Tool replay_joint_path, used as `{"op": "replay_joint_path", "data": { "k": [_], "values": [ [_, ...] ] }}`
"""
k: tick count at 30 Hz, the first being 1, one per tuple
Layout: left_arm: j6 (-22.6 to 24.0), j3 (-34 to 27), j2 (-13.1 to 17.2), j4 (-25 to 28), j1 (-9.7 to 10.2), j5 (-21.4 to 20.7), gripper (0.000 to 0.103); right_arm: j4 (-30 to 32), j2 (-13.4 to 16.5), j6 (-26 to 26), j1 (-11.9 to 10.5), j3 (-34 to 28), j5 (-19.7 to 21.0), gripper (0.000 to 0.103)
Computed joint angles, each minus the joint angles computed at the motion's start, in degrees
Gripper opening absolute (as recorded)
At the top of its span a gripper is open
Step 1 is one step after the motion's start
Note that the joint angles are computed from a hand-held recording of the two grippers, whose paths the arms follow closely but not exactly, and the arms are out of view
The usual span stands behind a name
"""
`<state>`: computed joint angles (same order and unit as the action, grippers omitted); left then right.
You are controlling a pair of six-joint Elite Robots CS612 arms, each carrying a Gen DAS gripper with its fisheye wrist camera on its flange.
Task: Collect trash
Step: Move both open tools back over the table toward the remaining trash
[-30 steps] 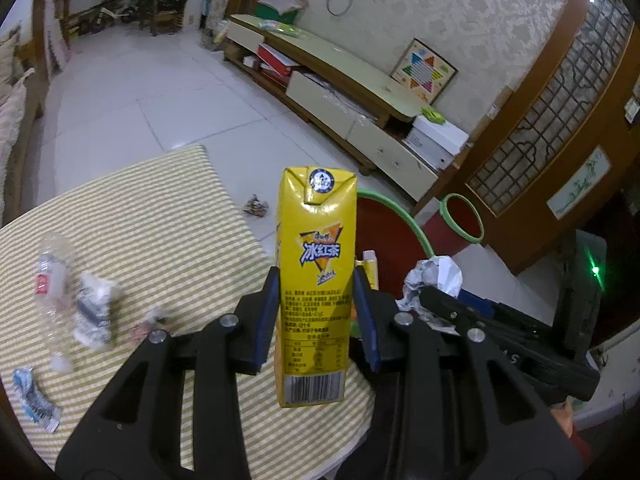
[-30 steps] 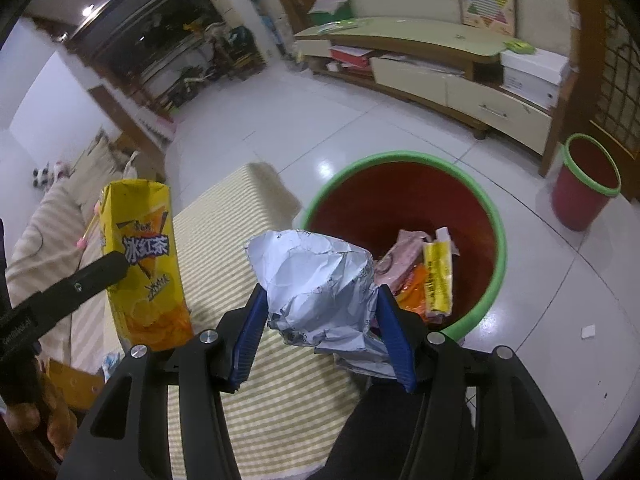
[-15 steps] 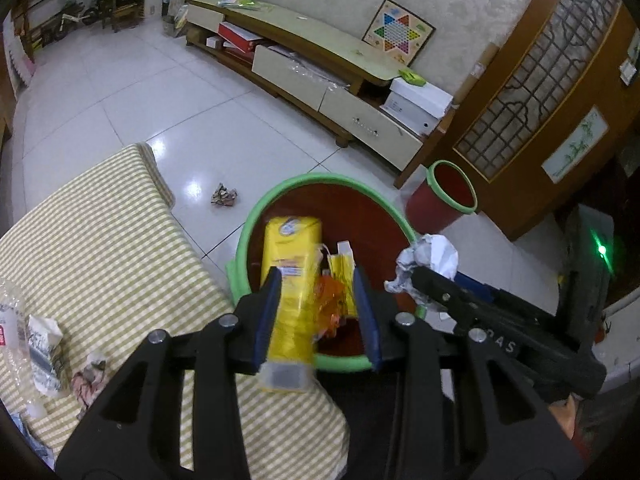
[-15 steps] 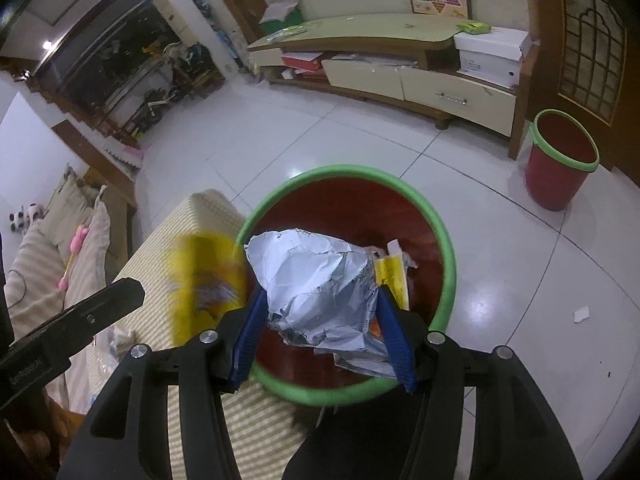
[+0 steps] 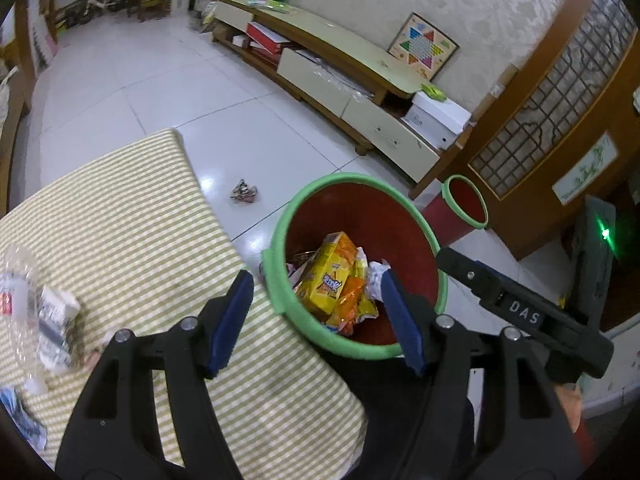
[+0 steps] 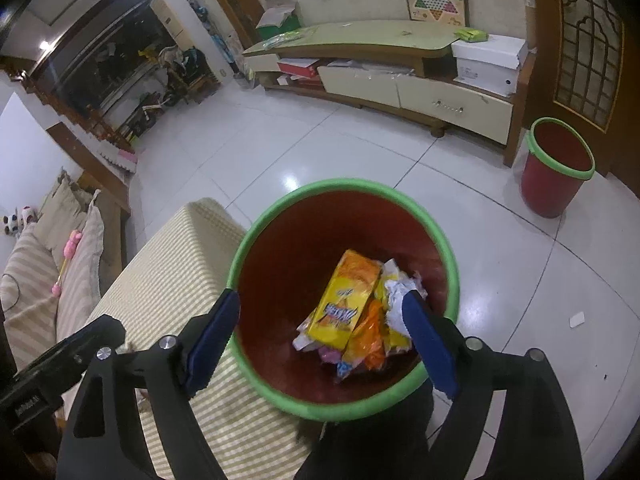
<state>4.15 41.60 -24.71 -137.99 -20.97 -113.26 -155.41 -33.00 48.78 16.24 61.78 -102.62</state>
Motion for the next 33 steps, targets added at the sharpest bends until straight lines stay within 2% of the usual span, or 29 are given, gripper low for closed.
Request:
{"op": "replay_joint_path", "data": {
  "k": [5, 9, 15, 18, 22, 27, 33],
  "values": [
    [0.18, 7.37, -3.78, -6.40, 1.40, 1.98, 0.066, 0.13, 0.16, -1.63, 1.30, -1.07, 0.10, 0.081],
    [-1.73, 12.32, -6.01, -8.80, 3.03, 3.89, 0.067, 1.79, 0.87, -3.24, 2.50, -3.03, 1.58, 0.081],
    [-8.80, 18.26, -8.16, -10.42, 6.99, 10.63, 0.067, 6.12, 3.19, -7.39, 4.39, -7.71, 3.50, 0.081],
    [-12.67, 19.28, -8.26, -8.89, 8.90, 15.55, 0.067, 8.05, 4.62, -8.31, 5.00, -10.07, 5.42, 0.081],
    [-18.81, 20.92, -8.60, -9.23, 11.51, 18.76, 0.067, 11.20, 6.58, -10.29, 6.00, -13.87, 7.23, 0.081],
    [-23.30, 20.18, -7.82, -8.69, 13.27, 19.10, 0.067, 14.41, 8.50, -12.58, 7.02, -18.06, 8.56, 0.081],
    [-22.68, 17.30, -5.46, -6.66, 14.05, 17.30, 0.067, 17.24, 9.84, -14.22, 8.02, -21.46, 8.66, 0.082]
  ]
}}
